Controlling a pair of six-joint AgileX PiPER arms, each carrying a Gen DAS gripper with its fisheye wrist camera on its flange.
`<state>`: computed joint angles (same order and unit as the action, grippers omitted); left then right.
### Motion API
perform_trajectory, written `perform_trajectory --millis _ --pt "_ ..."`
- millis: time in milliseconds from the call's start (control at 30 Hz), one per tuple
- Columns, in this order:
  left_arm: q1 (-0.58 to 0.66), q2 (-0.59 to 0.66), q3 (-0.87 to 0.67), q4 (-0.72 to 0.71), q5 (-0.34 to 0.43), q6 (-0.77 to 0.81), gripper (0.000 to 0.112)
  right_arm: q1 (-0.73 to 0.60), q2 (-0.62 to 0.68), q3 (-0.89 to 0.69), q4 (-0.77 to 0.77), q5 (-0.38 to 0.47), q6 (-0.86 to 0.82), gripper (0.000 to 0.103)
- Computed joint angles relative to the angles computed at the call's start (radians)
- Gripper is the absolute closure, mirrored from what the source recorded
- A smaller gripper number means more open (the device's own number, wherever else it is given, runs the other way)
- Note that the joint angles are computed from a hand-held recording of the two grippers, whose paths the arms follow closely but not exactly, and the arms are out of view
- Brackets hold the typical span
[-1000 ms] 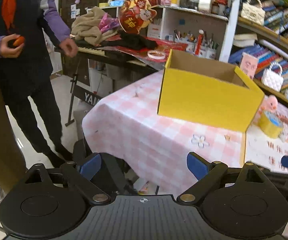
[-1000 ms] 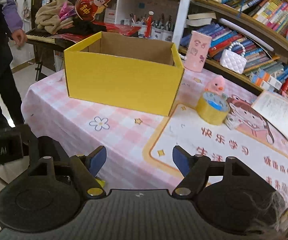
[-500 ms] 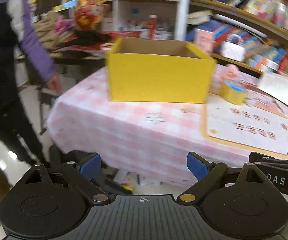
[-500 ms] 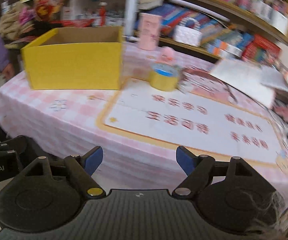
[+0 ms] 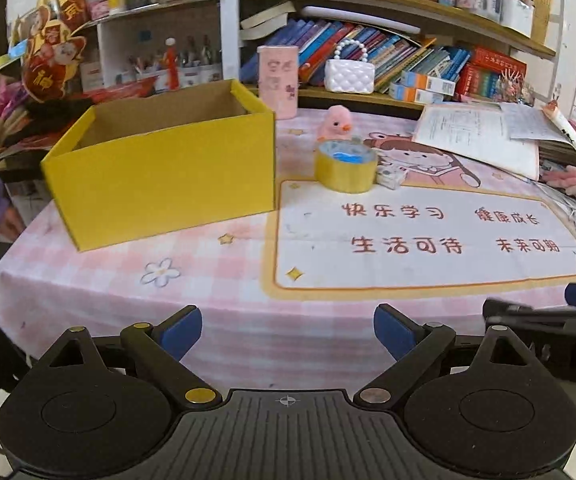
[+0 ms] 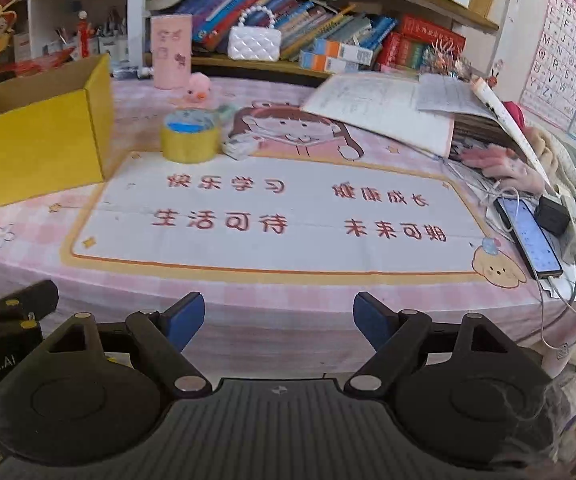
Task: Organize objects
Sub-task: 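Move both open tools back toward the tape roll and white box, then grasp the small white box with the right tool while the left tool grasps the yellow tape roll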
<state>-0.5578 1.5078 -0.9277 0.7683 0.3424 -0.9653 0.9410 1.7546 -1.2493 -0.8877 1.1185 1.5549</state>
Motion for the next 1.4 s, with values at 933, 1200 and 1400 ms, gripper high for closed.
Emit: perform_trajectory --millis 933,1200,1400 --pt "-0.069 0.555 -0.803 -0.112 0.264 0.129 0.016 -0.58 0.072 -0.016 0.312 -0.751 -0.868 0.022" --pt "-0.055 0.802 -1.237 -0.274 0.423 0.346 0.013 -0.719 0.191 -0.123 0.847 -0.893 -1.591 0.023" --pt "-0.041 1.012 -1.657 -0.379 0.634 0.452 0.013 -0.78 0.327 -0.306 1.276 -0.834 -2.115 0.025"
